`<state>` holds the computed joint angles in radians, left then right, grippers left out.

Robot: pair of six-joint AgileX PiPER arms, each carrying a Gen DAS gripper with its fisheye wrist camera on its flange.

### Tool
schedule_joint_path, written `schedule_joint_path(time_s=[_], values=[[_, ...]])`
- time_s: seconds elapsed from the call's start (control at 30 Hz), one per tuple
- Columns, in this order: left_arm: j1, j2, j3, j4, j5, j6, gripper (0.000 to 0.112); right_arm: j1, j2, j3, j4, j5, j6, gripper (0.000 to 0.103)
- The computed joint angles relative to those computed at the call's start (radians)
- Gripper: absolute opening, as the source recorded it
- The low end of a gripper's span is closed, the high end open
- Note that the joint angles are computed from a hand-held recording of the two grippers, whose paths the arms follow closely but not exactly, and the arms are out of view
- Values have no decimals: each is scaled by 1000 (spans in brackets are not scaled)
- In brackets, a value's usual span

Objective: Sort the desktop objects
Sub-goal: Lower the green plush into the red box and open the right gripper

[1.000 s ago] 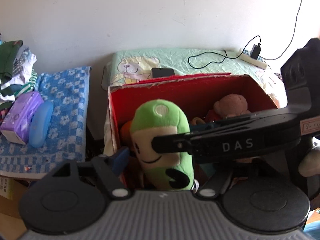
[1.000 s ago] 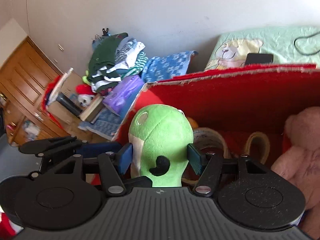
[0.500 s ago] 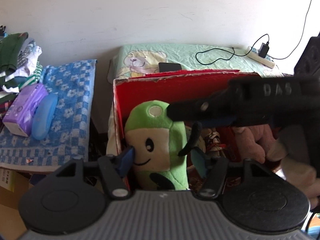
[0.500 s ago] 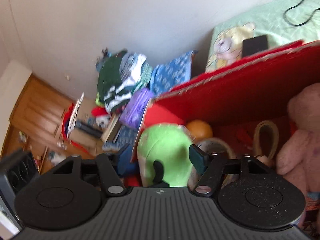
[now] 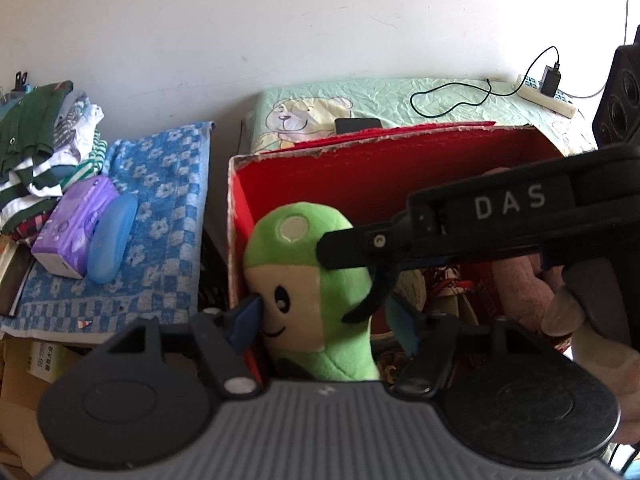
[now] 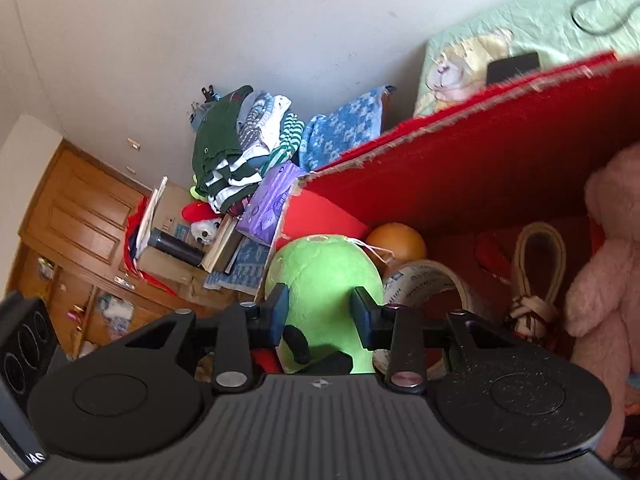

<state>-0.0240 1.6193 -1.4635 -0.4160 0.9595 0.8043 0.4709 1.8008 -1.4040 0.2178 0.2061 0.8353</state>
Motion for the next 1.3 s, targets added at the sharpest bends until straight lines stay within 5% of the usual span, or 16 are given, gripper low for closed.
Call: schedule_joint_path(time_s=[0.43, 0.87, 1.3], values=[[-71, -11, 19, 136, -79, -165, 70, 34, -18, -27, -471, 84, 445, 41], [-87, -5, -11, 190, -43, -243, 73, 88, 21, -138, -607, 278, 537, 41], [-98, -58, 67, 232, -86, -263, 73, 126, 11, -138, -685, 330, 627, 45]])
